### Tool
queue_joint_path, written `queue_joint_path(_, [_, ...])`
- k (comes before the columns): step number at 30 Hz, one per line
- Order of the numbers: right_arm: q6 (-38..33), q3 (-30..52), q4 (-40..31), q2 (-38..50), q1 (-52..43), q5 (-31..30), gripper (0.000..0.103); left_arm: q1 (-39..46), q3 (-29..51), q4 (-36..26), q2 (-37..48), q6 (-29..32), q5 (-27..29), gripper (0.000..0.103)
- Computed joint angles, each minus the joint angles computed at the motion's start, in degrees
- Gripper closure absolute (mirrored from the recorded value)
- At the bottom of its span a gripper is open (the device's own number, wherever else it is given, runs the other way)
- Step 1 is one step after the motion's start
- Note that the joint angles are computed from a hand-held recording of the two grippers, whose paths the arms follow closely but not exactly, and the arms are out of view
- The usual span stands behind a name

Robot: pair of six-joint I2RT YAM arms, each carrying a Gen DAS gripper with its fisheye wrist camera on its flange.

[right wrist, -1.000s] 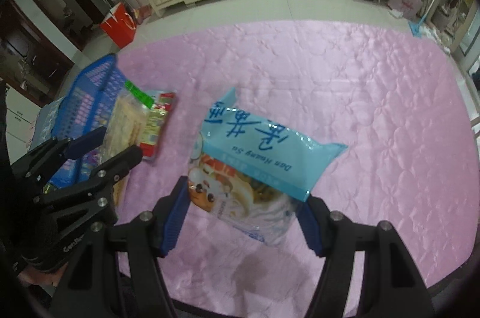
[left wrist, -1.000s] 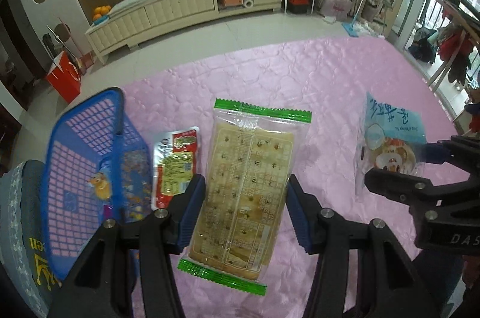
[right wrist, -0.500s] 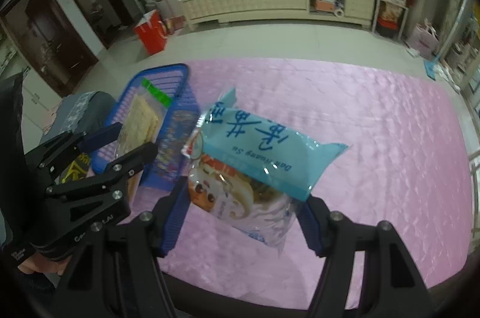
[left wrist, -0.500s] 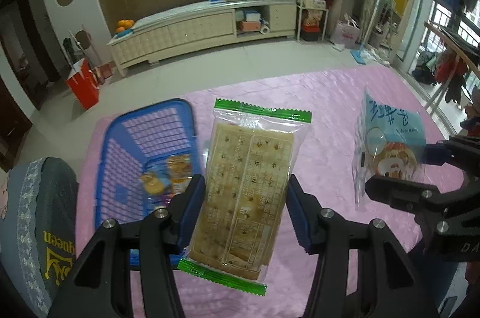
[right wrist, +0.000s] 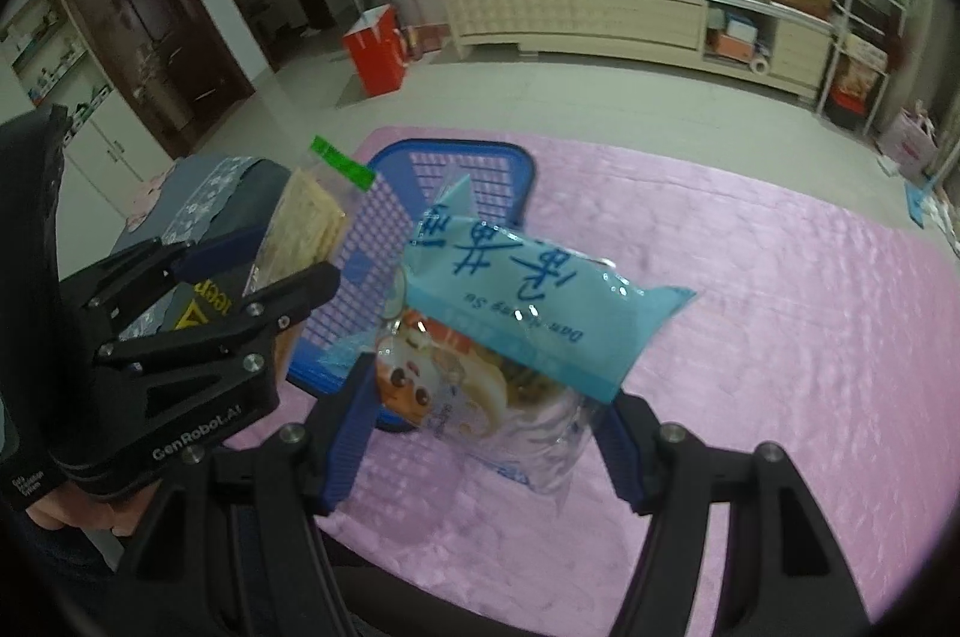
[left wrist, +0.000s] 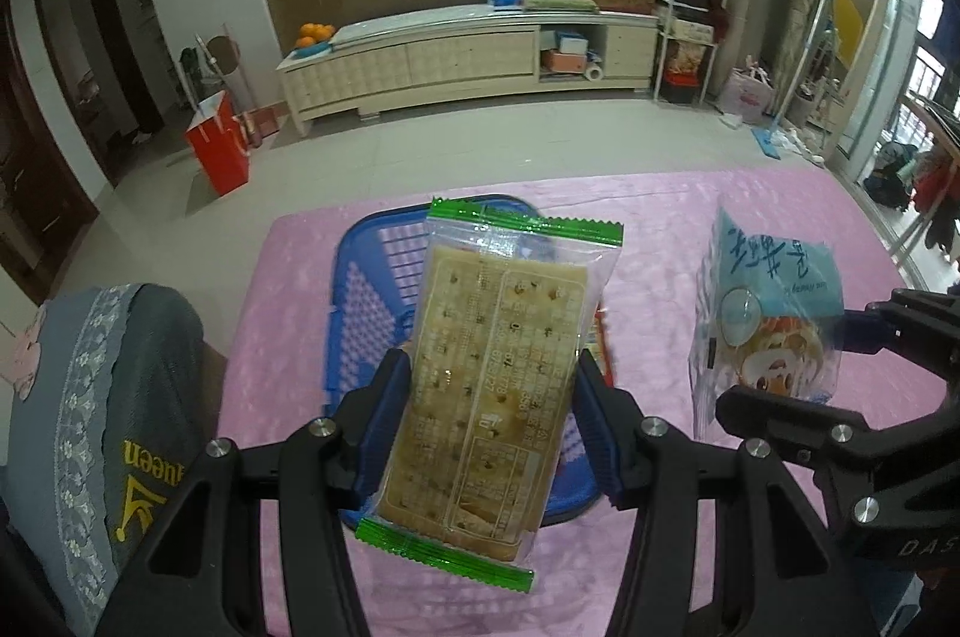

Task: Organize snacks
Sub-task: 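Lift the cracker pack and blue cake packet and carry both over the basket, then open both tools to drop the two packets into the basket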

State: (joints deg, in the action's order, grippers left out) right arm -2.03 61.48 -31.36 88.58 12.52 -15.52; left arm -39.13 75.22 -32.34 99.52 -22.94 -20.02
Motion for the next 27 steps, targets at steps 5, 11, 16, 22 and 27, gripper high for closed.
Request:
queue_joint_path(5, [0.9, 2.7, 1.4, 3.8, 2.9, 0.8, 0.032, 4.1, -2.8, 1.7, -1.5, 0.6, 2.3, 0.051])
queue_joint_path(11, [1.8, 6.0, 2.0, 8.6, 6.1, 2.5, 0.032, 8.7, -6.0, 5.7, -0.7, 1.4, 6.7, 0.051])
queue_joint_path(16, [1.7, 11.6, 0.8, 14.7, 7.3, 3.8, 0.032, 12.4, -5.8, 7.3, 2.4, 2.4, 10.1, 0.051])
queue_joint_path(22, [0.8, 19.0, -0.9, 22.3, 8.3, 4.8, 0.032, 15.3, -2.0, 7.6, 7.4, 4.5, 12.9, 0.051])
queue_joint_path(27, [-0.8, 23.2, -2.2, 26.8, 8.4, 5.6, 0.032, 17.6, 2.6, 6.8, 11.8, 4.6, 15.1, 0.051])
